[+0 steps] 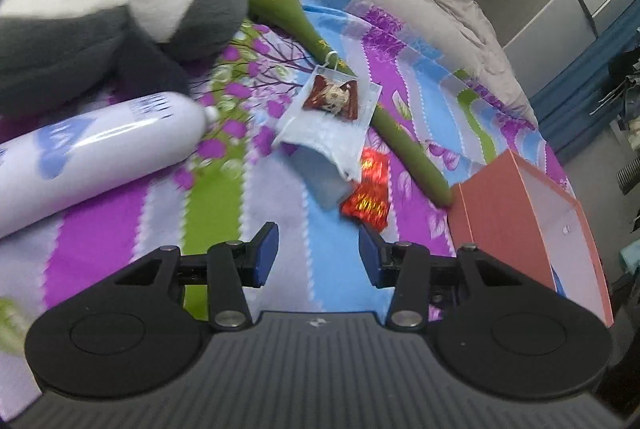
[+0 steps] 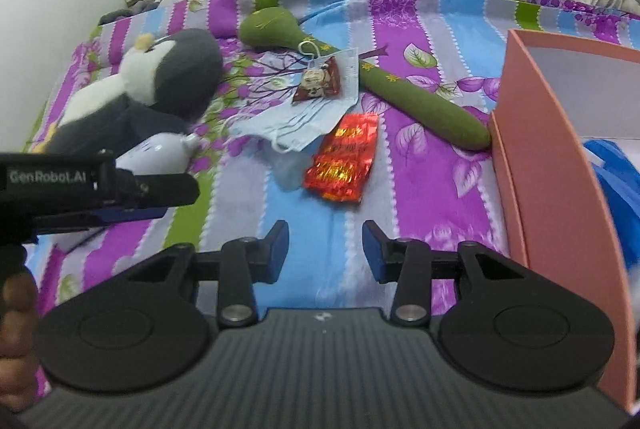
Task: Organize soft objects
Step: 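Reach the right tool to the red candy packet while the left lowers toward clear plastic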
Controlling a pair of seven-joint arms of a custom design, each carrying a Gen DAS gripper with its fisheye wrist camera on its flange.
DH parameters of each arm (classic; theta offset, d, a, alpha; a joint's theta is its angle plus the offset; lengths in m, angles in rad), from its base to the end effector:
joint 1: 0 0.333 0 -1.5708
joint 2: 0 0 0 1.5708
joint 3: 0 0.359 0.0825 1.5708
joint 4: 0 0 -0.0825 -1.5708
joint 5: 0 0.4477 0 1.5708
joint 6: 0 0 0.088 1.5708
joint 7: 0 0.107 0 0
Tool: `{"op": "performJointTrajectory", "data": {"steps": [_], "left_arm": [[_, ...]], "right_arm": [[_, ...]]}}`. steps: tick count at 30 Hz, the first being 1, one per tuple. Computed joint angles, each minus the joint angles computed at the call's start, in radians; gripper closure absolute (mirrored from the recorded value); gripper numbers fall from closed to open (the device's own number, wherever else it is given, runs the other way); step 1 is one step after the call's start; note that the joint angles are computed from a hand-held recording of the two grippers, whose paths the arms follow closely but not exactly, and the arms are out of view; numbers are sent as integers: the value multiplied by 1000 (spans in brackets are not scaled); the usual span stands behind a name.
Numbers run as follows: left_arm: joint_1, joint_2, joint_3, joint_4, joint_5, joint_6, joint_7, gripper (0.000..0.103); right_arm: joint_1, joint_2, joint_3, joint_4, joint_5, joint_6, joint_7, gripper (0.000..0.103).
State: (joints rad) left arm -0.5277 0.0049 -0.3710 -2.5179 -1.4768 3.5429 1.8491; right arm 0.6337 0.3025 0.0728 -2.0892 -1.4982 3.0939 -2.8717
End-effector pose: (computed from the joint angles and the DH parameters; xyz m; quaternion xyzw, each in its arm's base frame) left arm 0.3807 -0.2821 0.3291 -0.7827 0.5019 -0.3544 0.0994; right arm 0.4277 0.4717 0.3048 -0.7585 0.5399 -0.1063 0.3491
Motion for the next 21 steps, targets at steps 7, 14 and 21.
{"op": "performJointTrajectory", "data": {"steps": [7,14,21], "left_arm": [[50,113,29,73,184,-50,-88,53],[146,181,20,46,590,-73,-488,52],[152,230,48,44,744,-34,-654,52]], "right_arm": [[5,102,-26,93,-36,18,24,56],[71,175,-100,149,20,30,-61,56],[46,198,-61,199,-175,-4,79,63]]}}
